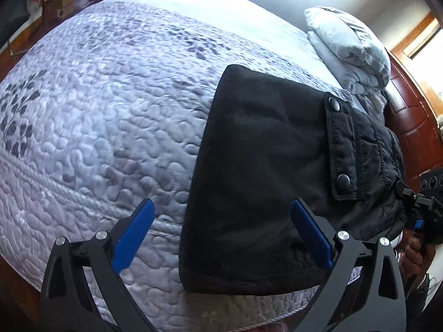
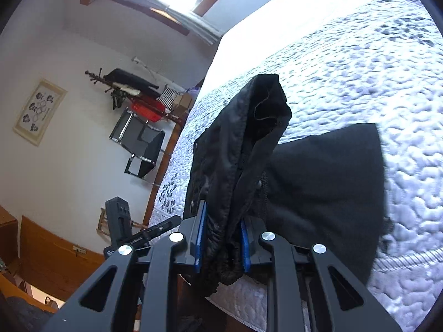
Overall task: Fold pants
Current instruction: 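Grasp the pants edge with the right tool and fold it over, then lower the folded edge and open the right tool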
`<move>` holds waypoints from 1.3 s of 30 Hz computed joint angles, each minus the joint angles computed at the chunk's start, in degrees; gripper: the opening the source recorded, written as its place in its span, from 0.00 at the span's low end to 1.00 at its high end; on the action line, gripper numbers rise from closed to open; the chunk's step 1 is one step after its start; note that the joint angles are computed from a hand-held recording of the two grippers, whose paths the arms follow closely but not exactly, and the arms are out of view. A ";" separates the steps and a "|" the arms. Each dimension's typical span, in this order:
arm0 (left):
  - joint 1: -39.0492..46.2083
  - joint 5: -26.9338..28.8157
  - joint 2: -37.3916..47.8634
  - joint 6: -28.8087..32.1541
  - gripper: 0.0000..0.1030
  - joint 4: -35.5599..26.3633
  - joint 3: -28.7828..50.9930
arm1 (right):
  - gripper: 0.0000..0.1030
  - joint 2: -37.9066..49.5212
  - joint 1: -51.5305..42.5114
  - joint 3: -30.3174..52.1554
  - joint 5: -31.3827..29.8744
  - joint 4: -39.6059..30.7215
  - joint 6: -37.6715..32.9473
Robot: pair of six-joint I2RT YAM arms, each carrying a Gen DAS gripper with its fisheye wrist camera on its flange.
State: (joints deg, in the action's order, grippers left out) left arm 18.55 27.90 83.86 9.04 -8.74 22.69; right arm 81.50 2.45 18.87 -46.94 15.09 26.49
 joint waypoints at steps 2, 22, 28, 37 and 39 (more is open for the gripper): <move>-3.05 -1.00 -0.59 -1.58 0.95 0.58 -0.37 | 0.20 0.27 -2.10 -0.26 -0.52 -1.07 -1.23; -15.68 -7.76 5.51 -7.42 0.95 10.22 -3.72 | 0.33 29.36 -11.95 -0.66 -3.99 16.04 -2.09; -13.58 -7.29 4.36 -5.68 0.96 8.14 -3.45 | 0.45 17.60 -13.28 -3.87 3.43 7.46 -6.24; -12.04 -4.34 -11.24 -5.28 0.96 0.45 -6.36 | 0.45 -17.87 -5.07 -10.37 6.43 -8.35 -5.73; -14.76 -5.31 -11.79 -6.71 0.96 0.96 -6.84 | 0.45 -15.38 -0.84 -10.40 9.26 -5.39 -4.41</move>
